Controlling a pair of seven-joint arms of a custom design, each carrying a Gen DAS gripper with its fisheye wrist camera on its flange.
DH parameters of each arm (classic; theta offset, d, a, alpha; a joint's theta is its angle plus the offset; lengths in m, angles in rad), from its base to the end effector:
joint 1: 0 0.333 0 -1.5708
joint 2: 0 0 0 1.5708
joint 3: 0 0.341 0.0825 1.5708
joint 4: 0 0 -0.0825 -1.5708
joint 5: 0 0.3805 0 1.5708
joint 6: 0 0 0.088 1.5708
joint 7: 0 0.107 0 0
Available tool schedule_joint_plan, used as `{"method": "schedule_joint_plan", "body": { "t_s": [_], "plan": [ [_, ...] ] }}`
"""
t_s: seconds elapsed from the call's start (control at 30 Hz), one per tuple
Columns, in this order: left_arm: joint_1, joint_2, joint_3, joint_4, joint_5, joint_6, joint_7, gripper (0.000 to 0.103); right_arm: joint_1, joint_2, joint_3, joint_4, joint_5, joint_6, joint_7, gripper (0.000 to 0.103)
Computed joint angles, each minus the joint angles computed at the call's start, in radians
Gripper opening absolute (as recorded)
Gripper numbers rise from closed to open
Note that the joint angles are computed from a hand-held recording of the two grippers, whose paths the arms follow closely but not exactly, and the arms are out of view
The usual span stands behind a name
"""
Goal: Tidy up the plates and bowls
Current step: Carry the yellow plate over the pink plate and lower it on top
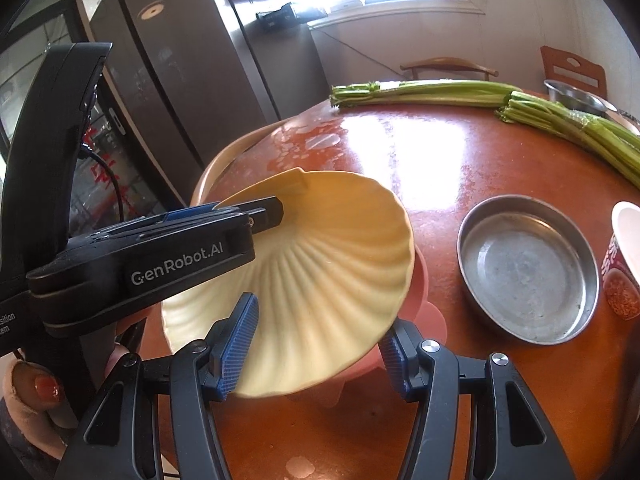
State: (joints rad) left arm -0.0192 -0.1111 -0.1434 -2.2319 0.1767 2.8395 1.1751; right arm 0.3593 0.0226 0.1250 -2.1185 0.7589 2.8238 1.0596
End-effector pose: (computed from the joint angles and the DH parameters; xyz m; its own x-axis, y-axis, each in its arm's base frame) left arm 0.5390 -0.1004 0.5284 0.0429 -0.9946 0.0950 -0.7485 -0.0949 -0.6563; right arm 0.5325 0.2406 0.4970 0.4314 -0.8485 -0.3066 -0.7520 -0.1505 -0.6418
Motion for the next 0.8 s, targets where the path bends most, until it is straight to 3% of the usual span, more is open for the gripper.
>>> {"method": "schedule_joint_plan", "body": {
  "t_s": [0.23,0.8],
  "plan": [
    [-0.005,0.032,0.006,0.007,-0.021,0.006,0.016,0.050,-0.008,0.029,0.002,0.017,-0.055,-0.009,0.030,0.061],
    [-0.004,0.056,0.009,0.018,0.015,0.007,-0.017,0.050,-0.019,0.036,0.018,0.002,0.002,0.016,-0.032,0.061]
  ]
}}
